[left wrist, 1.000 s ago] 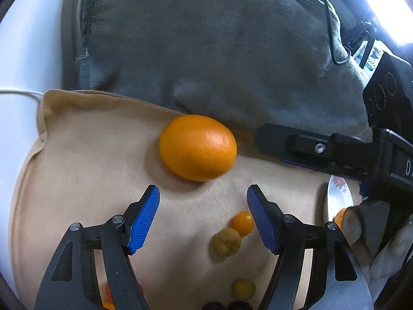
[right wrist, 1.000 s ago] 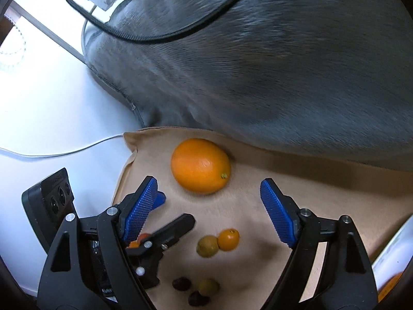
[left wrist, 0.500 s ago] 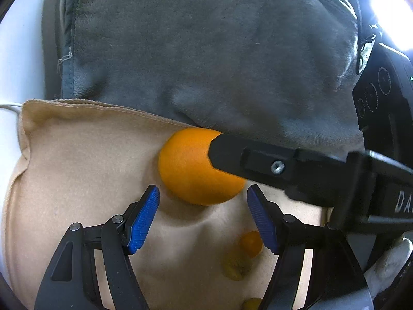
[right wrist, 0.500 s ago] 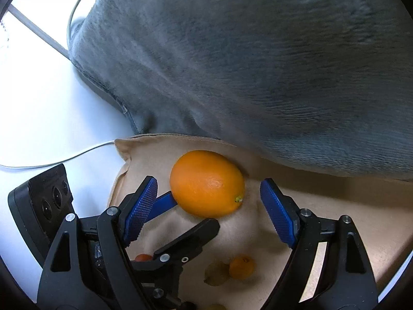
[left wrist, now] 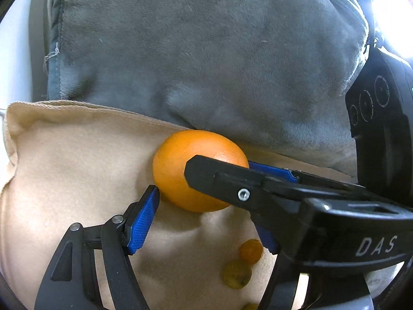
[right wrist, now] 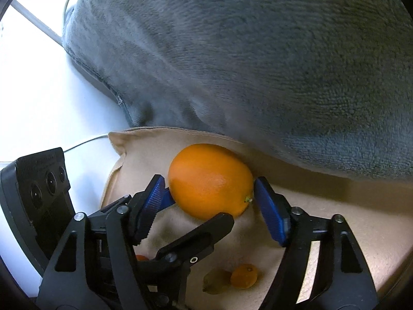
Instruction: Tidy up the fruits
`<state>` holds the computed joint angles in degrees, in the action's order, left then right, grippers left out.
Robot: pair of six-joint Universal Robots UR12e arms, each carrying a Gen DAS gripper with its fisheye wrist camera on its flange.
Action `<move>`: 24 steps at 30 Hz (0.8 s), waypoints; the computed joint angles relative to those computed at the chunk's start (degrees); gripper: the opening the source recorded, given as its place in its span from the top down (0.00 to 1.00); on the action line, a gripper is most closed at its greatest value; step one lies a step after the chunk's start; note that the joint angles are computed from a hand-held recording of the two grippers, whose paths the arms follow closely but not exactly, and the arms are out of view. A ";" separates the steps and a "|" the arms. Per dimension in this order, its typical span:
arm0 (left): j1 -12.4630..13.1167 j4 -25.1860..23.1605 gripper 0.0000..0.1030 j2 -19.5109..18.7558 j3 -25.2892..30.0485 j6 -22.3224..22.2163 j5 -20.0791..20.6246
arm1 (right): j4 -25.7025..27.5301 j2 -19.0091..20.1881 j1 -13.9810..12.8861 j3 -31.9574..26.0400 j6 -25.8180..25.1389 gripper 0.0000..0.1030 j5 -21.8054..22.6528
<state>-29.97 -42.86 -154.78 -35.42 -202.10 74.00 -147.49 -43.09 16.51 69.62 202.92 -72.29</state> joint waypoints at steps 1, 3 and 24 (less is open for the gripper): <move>-0.07 -0.15 0.34 -0.37 0.55 0.04 0.31 | 0.00 -0.14 -0.02 0.18 -0.27 0.32 -0.06; 0.00 -0.19 0.34 -0.80 1.11 -0.11 0.47 | 0.03 -0.40 0.15 0.44 -1.36 0.32 -0.70; -2.80 2.69 0.34 0.65 -0.43 -1.53 4.61 | -3.10 -5.33 0.21 6.92 -3.56 0.32 0.05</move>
